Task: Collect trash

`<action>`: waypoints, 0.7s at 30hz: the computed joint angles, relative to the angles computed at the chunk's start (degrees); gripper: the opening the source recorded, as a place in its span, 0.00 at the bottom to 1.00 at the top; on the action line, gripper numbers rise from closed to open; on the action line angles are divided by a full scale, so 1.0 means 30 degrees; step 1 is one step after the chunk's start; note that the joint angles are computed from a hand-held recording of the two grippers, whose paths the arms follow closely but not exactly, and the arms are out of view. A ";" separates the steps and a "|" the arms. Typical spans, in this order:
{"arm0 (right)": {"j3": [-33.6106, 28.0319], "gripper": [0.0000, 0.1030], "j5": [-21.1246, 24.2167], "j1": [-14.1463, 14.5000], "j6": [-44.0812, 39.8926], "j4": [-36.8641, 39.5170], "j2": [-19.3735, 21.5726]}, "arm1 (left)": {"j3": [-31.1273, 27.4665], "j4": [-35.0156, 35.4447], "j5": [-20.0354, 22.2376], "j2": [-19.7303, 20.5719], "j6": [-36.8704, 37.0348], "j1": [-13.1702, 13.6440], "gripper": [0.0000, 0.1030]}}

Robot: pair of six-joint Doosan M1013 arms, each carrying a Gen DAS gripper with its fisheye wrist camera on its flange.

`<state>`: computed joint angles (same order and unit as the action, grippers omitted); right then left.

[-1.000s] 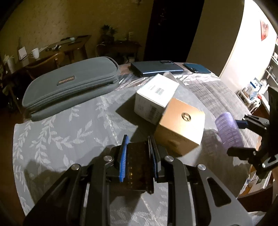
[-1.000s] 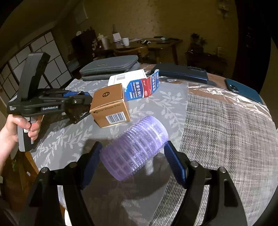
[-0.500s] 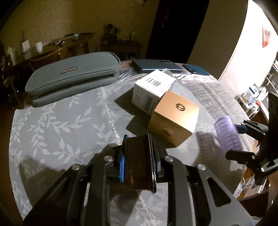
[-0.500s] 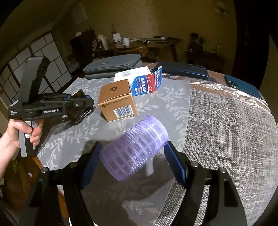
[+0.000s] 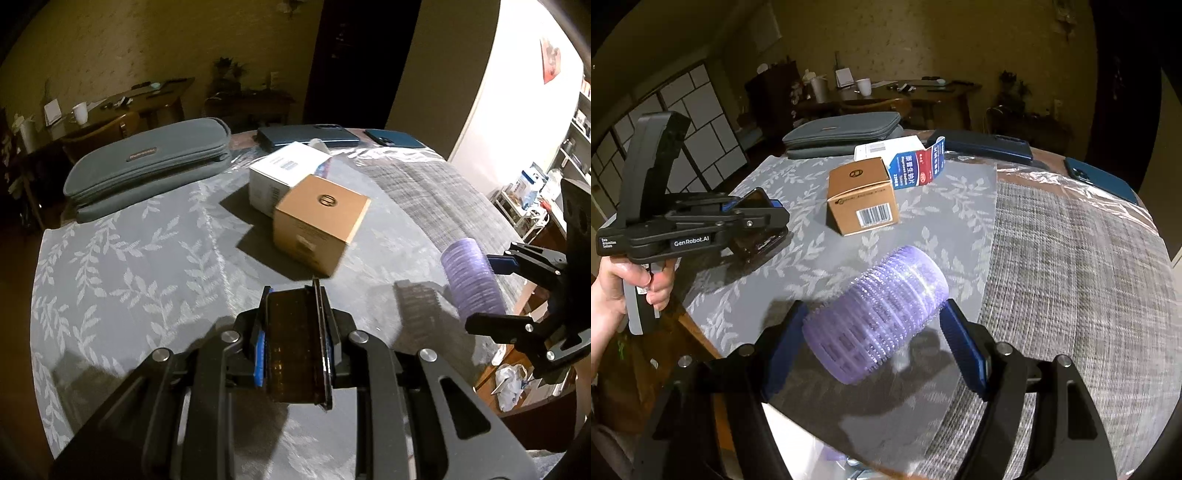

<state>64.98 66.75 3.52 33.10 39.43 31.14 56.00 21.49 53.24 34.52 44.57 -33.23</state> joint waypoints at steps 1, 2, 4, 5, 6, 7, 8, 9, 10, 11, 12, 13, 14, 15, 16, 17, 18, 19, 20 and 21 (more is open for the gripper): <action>0.0105 0.71 -0.0012 -0.0035 -0.0043 0.0029 -0.0080 | 0.0023 0.0004 -0.0039 -0.0019 0.0016 -0.0041 0.24; 0.0247 0.71 -0.0018 -0.0089 -0.0092 0.0089 -0.0193 | 0.0070 0.0039 -0.0100 -0.0057 -0.0015 -0.0117 0.24; 0.0523 0.71 -0.0056 -0.0191 -0.0159 0.0211 -0.0413 | 0.0162 -0.0019 -0.0250 -0.0137 -0.0028 -0.0231 0.24; 0.0595 0.71 -0.0048 -0.0234 -0.0168 0.0274 -0.0470 | 0.0190 -0.0038 -0.0310 -0.0158 -0.0040 -0.0287 0.24; 0.0710 0.71 -0.0013 -0.0291 -0.0175 0.0364 -0.0559 | 0.0231 -0.0056 -0.0374 -0.0194 -0.0032 -0.0356 0.24; 0.0843 0.71 0.0029 -0.0355 -0.0177 0.0472 -0.0658 | 0.0267 -0.0091 -0.0448 -0.0232 0.0037 -0.0424 0.24; 0.0932 0.71 0.0057 -0.0405 -0.0185 0.0535 -0.0725 | 0.0291 -0.0069 -0.0480 -0.0257 0.0060 -0.0499 0.24; 0.1066 0.71 0.0081 -0.0464 -0.0217 0.0595 -0.0825 | 0.0343 -0.0087 -0.0566 -0.0302 0.0126 -0.0593 0.24; 0.1204 0.71 0.0087 -0.0521 -0.0284 0.0642 -0.0930 | 0.0356 -0.0115 -0.0617 -0.0320 0.0182 -0.0648 0.24; 0.1331 0.71 0.0103 -0.0570 -0.0341 0.0652 -0.1033 | 0.0387 -0.0114 -0.0650 -0.0348 0.0198 -0.0716 0.24; 0.1452 0.71 0.0086 -0.0607 -0.0383 0.0661 -0.1127 | 0.0437 -0.0109 -0.0706 -0.0382 0.0199 -0.0798 0.24; 0.1585 0.71 0.0087 -0.0655 -0.0428 0.0692 -0.1227 | 0.0500 -0.0109 -0.0762 -0.0421 0.0168 -0.0867 0.24; 0.1683 0.71 0.0128 -0.0704 -0.0469 0.0731 -0.1302 | 0.0557 -0.0132 -0.0822 -0.0459 0.0139 -0.0926 0.24; 0.1807 0.71 0.0147 -0.0751 -0.0513 0.0771 -0.1394 | 0.0628 -0.0210 -0.0918 -0.0500 0.0140 -0.0989 0.24; 0.1925 0.71 0.0152 -0.0790 -0.0546 0.0806 -0.1478 | 0.0660 -0.0235 -0.0942 -0.0523 0.0140 -0.1038 0.24; 0.2067 0.71 0.0181 -0.0836 -0.0578 0.0837 -0.1578 | 0.0695 -0.0247 -0.0955 -0.0542 0.0144 -0.1098 0.24; 0.2185 0.71 0.0210 -0.0866 -0.0625 0.0853 -0.1658 | 0.0729 -0.0239 -0.0948 -0.0558 0.0137 -0.1172 0.24; 0.2323 0.71 0.0217 -0.0889 -0.0680 0.0838 -0.1751 | 0.0723 -0.0244 -0.0943 -0.0545 0.0126 -0.1225 0.24; 0.2426 0.71 0.0241 -0.0908 -0.0717 0.0824 -0.1816 | 0.0746 -0.0313 -0.0976 -0.0555 0.0145 -0.1270 0.24; 0.2541 0.71 0.0274 -0.0928 -0.0749 0.0806 -0.1886 | 0.0778 -0.0388 -0.1004 -0.0569 0.0177 -0.1326 0.24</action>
